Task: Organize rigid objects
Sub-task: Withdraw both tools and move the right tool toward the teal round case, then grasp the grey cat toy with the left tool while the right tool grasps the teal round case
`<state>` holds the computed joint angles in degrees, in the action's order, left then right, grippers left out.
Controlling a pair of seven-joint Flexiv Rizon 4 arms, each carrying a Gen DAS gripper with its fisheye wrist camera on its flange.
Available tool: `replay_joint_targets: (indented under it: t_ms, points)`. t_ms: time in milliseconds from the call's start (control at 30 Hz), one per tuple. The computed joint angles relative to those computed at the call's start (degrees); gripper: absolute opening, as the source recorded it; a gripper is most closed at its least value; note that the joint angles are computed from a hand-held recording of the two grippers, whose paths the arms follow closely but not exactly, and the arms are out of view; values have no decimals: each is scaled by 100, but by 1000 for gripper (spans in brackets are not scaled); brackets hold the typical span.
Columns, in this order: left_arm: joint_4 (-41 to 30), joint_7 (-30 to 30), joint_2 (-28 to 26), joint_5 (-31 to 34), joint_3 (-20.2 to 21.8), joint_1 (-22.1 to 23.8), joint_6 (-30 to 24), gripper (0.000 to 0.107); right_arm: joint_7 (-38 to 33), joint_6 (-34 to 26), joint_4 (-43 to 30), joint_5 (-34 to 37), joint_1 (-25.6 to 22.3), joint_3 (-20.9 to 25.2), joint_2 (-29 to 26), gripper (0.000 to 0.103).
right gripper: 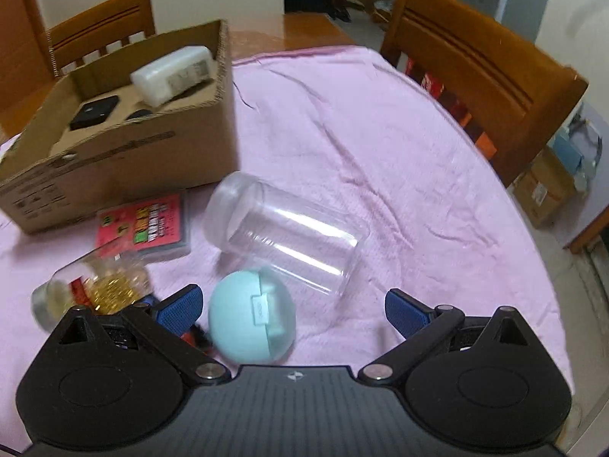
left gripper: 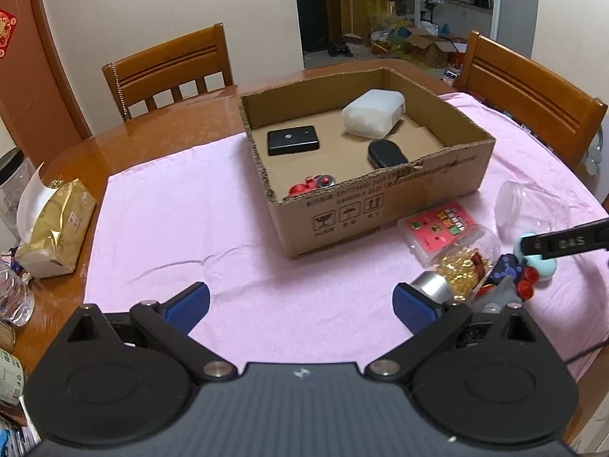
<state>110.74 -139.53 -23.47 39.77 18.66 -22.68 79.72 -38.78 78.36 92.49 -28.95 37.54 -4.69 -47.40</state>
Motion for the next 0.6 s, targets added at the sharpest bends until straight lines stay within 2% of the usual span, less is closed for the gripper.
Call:
replay_joint_targets:
  t_ms: [133, 267, 400, 600]
  points:
    - [-153, 1, -21, -5, -65, -102, -347, 102, -156, -130, -229, -44, -53, 41, -180, 103]
    - [-188, -66, -28, -46, -232, -34, -372, 102, -510, -375, -311, 22, -249, 293, -223, 103]
    - [-281, -95, -97, -87, -328, -67, -483, 102, -935, -141, -93, 18, -427, 396, -152, 103]
    - [-325, 204, -286, -506, -621, 18, -282, 102, -1763, 289, 135, 128, -658, 606, -104, 103]
